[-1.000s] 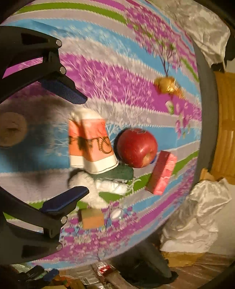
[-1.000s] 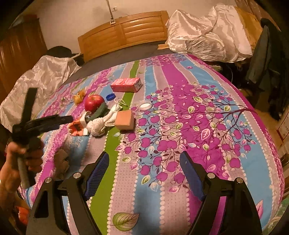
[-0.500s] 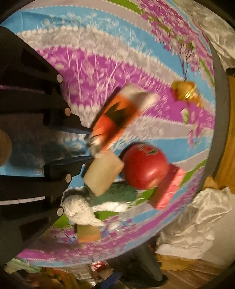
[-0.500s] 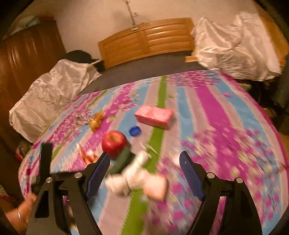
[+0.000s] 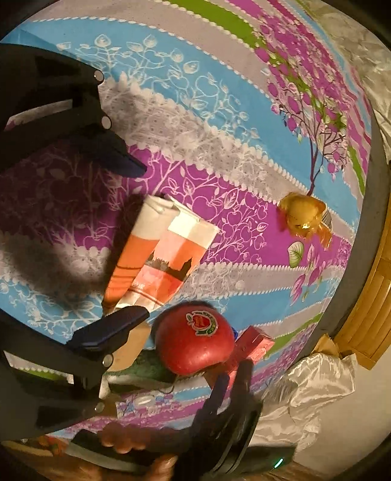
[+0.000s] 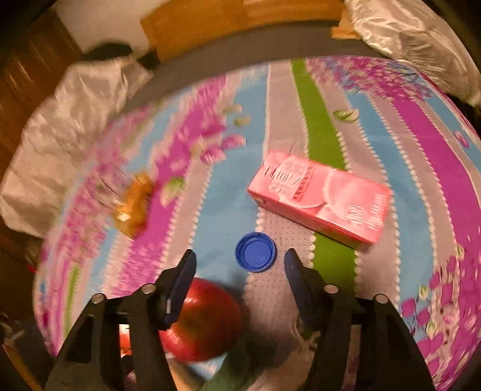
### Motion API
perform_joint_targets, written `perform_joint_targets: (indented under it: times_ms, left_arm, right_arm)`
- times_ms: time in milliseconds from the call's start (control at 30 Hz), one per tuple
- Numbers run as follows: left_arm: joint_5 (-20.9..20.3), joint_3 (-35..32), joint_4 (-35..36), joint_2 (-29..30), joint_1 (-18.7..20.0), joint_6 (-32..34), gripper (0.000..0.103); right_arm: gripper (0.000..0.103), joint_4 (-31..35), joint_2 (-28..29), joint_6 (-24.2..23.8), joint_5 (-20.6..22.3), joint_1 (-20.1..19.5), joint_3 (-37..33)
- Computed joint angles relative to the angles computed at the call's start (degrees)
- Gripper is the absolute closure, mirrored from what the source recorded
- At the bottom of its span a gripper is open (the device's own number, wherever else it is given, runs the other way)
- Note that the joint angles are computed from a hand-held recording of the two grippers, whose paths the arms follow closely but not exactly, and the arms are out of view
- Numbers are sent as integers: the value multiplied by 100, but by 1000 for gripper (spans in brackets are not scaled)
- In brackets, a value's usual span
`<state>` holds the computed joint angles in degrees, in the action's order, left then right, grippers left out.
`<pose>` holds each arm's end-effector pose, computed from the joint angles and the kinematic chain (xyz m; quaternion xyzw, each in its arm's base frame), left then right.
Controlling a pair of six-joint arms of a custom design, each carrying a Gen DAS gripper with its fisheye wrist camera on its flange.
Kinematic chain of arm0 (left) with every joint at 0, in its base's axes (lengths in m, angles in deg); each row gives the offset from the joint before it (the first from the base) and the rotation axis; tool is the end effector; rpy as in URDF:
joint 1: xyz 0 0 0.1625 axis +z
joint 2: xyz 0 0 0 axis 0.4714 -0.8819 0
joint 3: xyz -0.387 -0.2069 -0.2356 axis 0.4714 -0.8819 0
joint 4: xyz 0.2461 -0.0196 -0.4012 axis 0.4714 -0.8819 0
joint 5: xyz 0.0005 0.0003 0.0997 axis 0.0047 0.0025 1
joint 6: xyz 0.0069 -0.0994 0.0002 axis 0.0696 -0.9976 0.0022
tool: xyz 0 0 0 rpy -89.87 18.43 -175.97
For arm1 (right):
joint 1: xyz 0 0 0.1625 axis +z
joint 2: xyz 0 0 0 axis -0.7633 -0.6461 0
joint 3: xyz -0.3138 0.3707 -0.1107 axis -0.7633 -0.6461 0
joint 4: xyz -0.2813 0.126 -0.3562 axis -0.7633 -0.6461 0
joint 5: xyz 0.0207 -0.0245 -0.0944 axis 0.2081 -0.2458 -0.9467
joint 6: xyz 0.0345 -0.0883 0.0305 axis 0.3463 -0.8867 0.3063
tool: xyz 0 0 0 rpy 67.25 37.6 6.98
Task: Collect trash
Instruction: 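Grasp the orange-white packet with left gripper while right grasps blue lid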
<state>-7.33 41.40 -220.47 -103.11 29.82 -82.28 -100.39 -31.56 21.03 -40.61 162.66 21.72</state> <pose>-0.0768 -0.5339 0.2410 -0.2867 0.8202 -0.4238 0.2561 0.4411 -0.7999 -0.0704 0.3944 -0.8976 0.0090 0.1964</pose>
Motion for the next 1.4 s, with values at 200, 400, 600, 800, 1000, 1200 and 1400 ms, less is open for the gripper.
perform_joint_targets:
  times_ms: [200,400,600,800,1000,1200,1400]
  left_arm:
    - [330,-77,-23,174,65,180,64]
    - [280,296,-1337,160,-4,597,87]
    - [739,394,-886,9,-267,154,93]
    - [922,166,564,-90,-221,-563,92]
    - [874,-10,1018,13,-55,-559,89]
    - [720,185,-423,129,2,348,93]
    - [918,276,-561,87,-180,245,94]
  right_arm:
    - [96,409,437,413,-627,43,-479]
    - [100,379,175,332,64,-99,-252]
    - [101,92,-218,47,492,-94,137]
    - [40,793,302,244,-103,-1,-571]
    - [44,1336,832,563,-989,163,-1117]
    - [63,1308,673,439,-936,193,-1066]
    - [63,596,73,268,-168,141,-490]
